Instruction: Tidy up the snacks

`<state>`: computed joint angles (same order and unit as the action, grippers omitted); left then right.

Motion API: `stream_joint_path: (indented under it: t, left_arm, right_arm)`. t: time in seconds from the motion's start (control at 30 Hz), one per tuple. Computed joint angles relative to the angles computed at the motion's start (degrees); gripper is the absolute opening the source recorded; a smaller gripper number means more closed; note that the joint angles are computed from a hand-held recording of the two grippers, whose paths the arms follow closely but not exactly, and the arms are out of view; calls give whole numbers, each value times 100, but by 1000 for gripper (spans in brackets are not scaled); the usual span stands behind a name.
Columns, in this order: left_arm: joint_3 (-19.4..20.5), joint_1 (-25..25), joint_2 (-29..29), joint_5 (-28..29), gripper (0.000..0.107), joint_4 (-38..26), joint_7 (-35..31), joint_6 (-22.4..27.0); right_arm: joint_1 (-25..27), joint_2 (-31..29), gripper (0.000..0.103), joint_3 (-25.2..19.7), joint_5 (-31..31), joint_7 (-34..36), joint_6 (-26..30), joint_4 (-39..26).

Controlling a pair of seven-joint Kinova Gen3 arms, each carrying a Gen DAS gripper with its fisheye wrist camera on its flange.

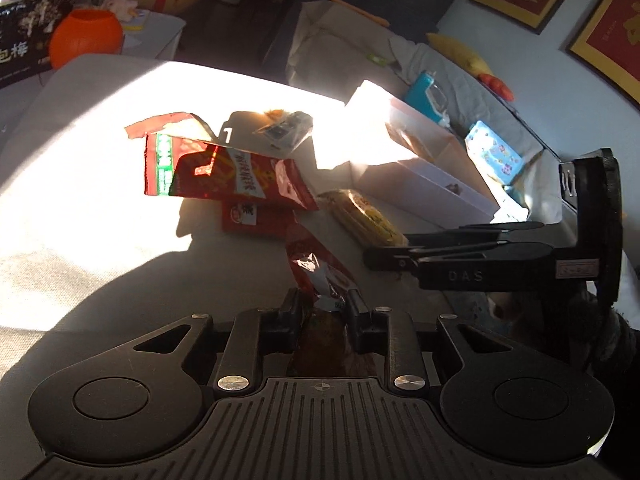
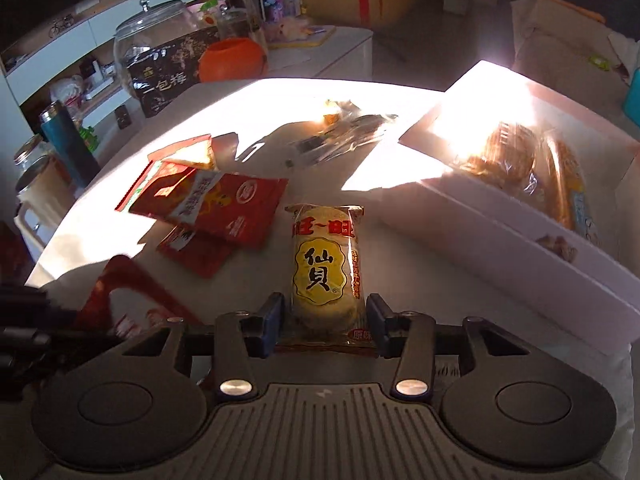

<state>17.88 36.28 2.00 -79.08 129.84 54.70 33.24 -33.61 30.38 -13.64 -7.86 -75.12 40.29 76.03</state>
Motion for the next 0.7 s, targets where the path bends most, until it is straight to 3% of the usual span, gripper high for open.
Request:
stream_joint_path:
  t: [0.07,0.13,0.17,0.2,0.33,0.4,0.47,0.57,0.7]
  left_arm:
    - [26,39,38,-2,26,-23,-27,80]
    - [19,53,29,83,26,-48,-135,102]
    - [20,61,42,150,26,-83,-189,127]
    - [17,70,43,184,27,-96,-196,142]
    - [-73,-31,-18,451,29,-109,-345,-95]
    - [-85,-73,-7,590,30,-129,-498,-138]
    - [-66,-58,68,771,31,-226,-779,-38]
    - [-153,-44,181,791,33,-329,-935,-82]
    - [-110,202,250,421,24,-497,-1020,289]
  right_arm:
    - [20,-165,46,-15,30,78,-235,256]
    - [-97,-260,53,106,161,-62,-624,448]
    - [-173,-248,62,176,230,-194,-753,454]
    - [-189,-203,69,184,246,-287,-789,403]
    - [-228,220,72,170,225,-480,-507,-136]
    - [-454,234,60,352,481,-680,-588,-99]
    - [-488,107,36,356,544,-633,-646,65]
    - [61,35,35,-186,125,-224,-305,67]
    - [144,-293,34,-94,19,-129,-434,425]
